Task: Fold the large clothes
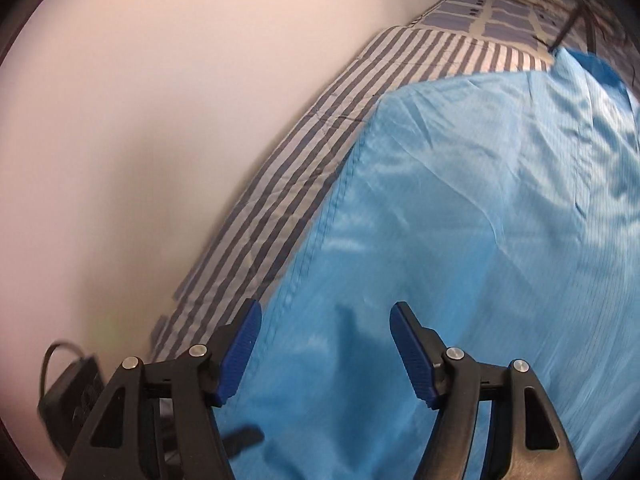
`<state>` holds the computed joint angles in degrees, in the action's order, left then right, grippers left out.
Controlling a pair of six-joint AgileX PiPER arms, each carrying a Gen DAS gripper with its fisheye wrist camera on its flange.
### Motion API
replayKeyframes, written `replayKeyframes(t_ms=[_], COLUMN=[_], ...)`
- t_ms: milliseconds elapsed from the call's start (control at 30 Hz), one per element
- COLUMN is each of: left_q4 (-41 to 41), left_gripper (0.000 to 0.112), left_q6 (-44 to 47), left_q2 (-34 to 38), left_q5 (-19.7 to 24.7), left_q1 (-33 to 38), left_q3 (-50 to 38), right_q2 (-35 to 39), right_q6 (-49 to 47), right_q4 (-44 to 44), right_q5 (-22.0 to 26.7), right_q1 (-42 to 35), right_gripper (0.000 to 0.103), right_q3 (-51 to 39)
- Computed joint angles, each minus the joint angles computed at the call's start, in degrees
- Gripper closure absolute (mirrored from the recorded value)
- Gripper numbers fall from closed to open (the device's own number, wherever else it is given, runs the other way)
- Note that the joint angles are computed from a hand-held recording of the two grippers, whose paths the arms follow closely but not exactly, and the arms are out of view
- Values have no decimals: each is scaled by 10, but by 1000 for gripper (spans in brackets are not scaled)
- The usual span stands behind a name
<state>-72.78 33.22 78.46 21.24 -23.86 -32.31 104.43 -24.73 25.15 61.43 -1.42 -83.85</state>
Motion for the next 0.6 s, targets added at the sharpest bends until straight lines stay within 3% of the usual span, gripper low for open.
replayKeyframes(t_ms=[167, 400, 467, 600], left_q4=[-14, -5, 8, 75], left_gripper=[110, 110, 110, 110], left_q6=[18, 7, -7, -83], left_q2=[5, 25, 30, 42], left_q5=[3, -11, -16, -43], left_q1=[2, -18, -27, -67], left_q3=[0, -20, -28, -52], right_q2=[69, 124, 131, 119], right_q6=[90, 176, 184, 187], right_q4=[-56, -156, -171, -197], right_q5=[17, 6, 2, -37], right_q1=[55, 122, 130, 132], right_gripper=[33, 36, 49, 85], right_q3=[-80, -105, -103, -72])
